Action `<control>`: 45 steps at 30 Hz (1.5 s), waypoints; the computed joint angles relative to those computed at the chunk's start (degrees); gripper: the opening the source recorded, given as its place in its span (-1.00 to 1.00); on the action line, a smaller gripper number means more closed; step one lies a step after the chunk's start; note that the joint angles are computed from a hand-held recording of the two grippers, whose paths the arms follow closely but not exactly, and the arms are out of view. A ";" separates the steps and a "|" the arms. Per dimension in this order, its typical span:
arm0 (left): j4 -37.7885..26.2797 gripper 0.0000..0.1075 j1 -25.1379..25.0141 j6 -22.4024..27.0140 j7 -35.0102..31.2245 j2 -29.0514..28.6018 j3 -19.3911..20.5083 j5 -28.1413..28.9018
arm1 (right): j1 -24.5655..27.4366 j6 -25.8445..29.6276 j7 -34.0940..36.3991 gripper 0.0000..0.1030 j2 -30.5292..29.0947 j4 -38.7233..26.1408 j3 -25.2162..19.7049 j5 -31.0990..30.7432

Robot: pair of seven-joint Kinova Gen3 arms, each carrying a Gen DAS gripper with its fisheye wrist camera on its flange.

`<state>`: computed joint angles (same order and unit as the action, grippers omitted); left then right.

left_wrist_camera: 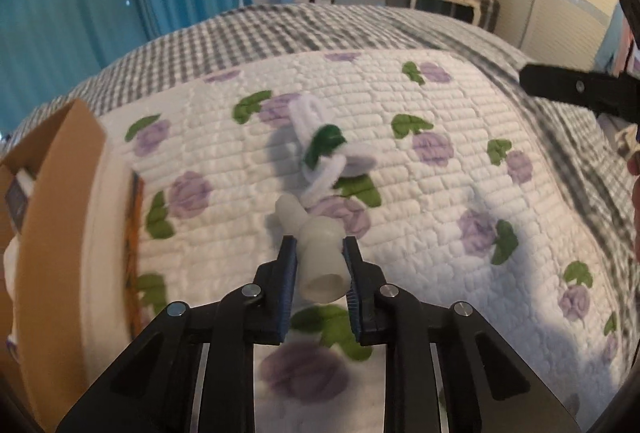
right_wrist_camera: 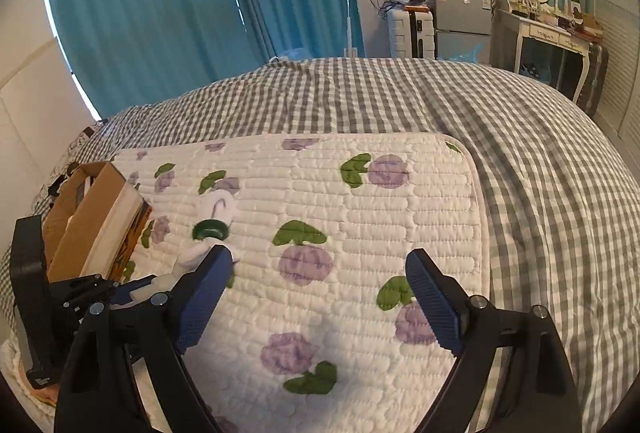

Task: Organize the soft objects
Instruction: 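Approach the white plush toy with both tools, grasping its white tube with the left tool, then grasp the white loop with green ring with the right tool while the left holds the tube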

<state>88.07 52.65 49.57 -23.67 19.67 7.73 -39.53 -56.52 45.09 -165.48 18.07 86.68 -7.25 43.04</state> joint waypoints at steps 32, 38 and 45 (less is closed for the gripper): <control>2.06 -0.60 -3.36 -0.46 5.86 -0.71 -2.17 -10.84 | 0.15 -7.40 28.50 -0.28 18.78 -19.05 3.81 -26.65; 1.74 -0.60 -2.01 1.79 6.52 -3.13 -0.54 -11.37 | -3.24 -5.53 25.81 -0.43 13.29 -15.57 6.09 -23.19; 0.33 -0.60 -0.21 6.72 8.64 -8.47 3.07 -15.32 | -8.14 3.86 21.75 -0.43 7.40 -17.63 5.42 -14.07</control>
<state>88.39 52.44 56.29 -15.03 11.20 10.80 -54.85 -64.66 48.95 -143.73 25.47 69.04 -1.83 28.98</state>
